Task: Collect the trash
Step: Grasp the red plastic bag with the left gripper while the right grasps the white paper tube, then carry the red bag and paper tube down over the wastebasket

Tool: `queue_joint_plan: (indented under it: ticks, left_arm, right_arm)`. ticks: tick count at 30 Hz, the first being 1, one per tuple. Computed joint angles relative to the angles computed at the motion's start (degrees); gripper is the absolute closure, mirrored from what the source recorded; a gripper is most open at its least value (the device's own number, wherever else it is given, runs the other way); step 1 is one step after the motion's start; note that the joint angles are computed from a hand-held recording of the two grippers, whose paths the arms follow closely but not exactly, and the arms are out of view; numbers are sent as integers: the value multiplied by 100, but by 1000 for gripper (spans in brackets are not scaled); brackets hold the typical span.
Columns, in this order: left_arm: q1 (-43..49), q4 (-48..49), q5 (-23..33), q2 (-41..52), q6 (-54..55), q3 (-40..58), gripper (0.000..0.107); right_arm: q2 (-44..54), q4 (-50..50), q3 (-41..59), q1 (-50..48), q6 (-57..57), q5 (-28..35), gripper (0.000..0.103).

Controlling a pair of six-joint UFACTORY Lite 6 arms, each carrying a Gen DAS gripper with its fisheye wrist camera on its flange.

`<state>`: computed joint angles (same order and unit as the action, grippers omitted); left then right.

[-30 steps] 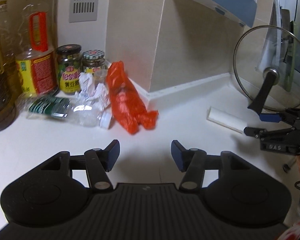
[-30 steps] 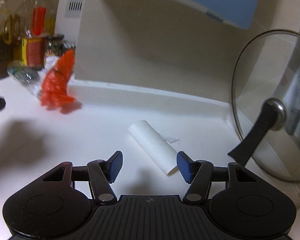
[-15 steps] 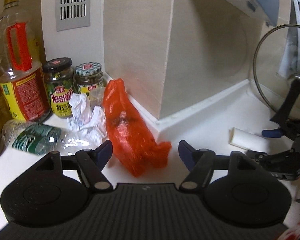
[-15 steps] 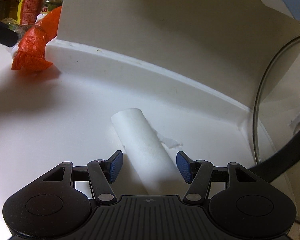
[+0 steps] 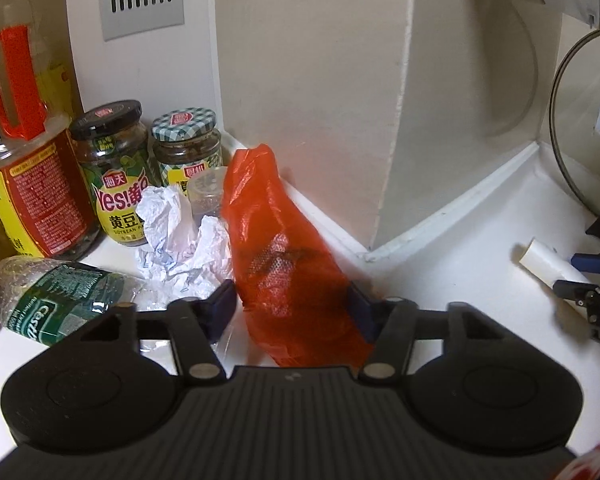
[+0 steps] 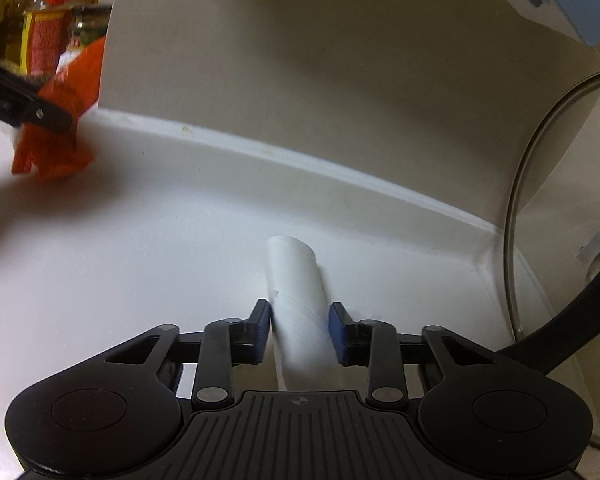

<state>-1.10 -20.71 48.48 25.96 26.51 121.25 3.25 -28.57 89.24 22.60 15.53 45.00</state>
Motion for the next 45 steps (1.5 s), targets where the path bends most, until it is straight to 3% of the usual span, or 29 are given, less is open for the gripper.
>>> queue_joint_plan:
  ticks: [5, 9, 15, 23, 28, 34, 45]
  left_arm:
    - [36, -53, 122, 67, 40, 138, 66]
    - [169, -268, 229, -235, 157, -94, 69]
    - [462, -859, 358, -1322, 630, -1145, 69]
    - [1188, -1584, 1181, -3000, 1361, -2712, 69]
    - [2000, -1976, 1961, -3925, 2035, -3573, 70]
    - [3538, -2461, 3306, -4737, 3230, -4334, 70]
    - [7067, -2711, 5971, -4463, 5595, -4114, 70]
  right_arm:
    - [-101, 75, -20, 41, 190, 28, 72]
    - [-176, 583, 126, -47, 264, 93, 72]
    - [-536, 1221, 136, 94, 636, 308, 72]
    - [-1061, 566, -10, 1326, 2065, 832, 72]
    - [-1135, 56, 234, 2331, 2945, 1368, 72]
    - [-947, -615, 595, 3745, 4247, 2108, 72]
    - [171, -1255, 1825, 5941, 5985, 3347, 72]
